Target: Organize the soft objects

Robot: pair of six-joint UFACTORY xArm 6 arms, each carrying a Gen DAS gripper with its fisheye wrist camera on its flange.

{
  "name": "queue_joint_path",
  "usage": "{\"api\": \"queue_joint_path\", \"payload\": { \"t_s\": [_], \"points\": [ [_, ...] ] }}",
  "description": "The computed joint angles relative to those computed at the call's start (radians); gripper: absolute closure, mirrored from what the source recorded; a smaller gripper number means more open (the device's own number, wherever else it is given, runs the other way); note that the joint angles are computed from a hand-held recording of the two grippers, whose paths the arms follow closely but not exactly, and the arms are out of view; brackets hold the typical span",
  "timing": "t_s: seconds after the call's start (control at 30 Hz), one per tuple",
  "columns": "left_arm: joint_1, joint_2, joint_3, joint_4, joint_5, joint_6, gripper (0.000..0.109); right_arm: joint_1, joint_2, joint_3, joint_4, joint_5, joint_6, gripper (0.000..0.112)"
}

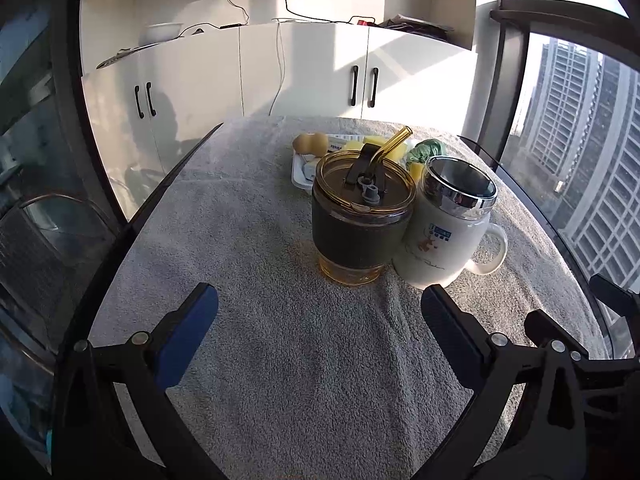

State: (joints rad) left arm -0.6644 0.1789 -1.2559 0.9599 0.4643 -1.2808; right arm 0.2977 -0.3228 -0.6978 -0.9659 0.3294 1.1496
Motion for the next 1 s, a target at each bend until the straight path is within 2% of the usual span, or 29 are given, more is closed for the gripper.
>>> {"api": "queue_joint_path", "payload": {
  "t_s": [0.37,1.0],
  "points": [
    [0.001,-0.001,0.000,-0.004,0.011,-0.006,0.006,0.009,0.002,-0.009,-0.030,0.005,0.052,0.010],
    [-0.003,0.003,-0.002,-0.005,0.021,-0.013,0.006,0.010,0.008,-0.012,-0.028,0.005,0.053,0.010]
  ]
}}
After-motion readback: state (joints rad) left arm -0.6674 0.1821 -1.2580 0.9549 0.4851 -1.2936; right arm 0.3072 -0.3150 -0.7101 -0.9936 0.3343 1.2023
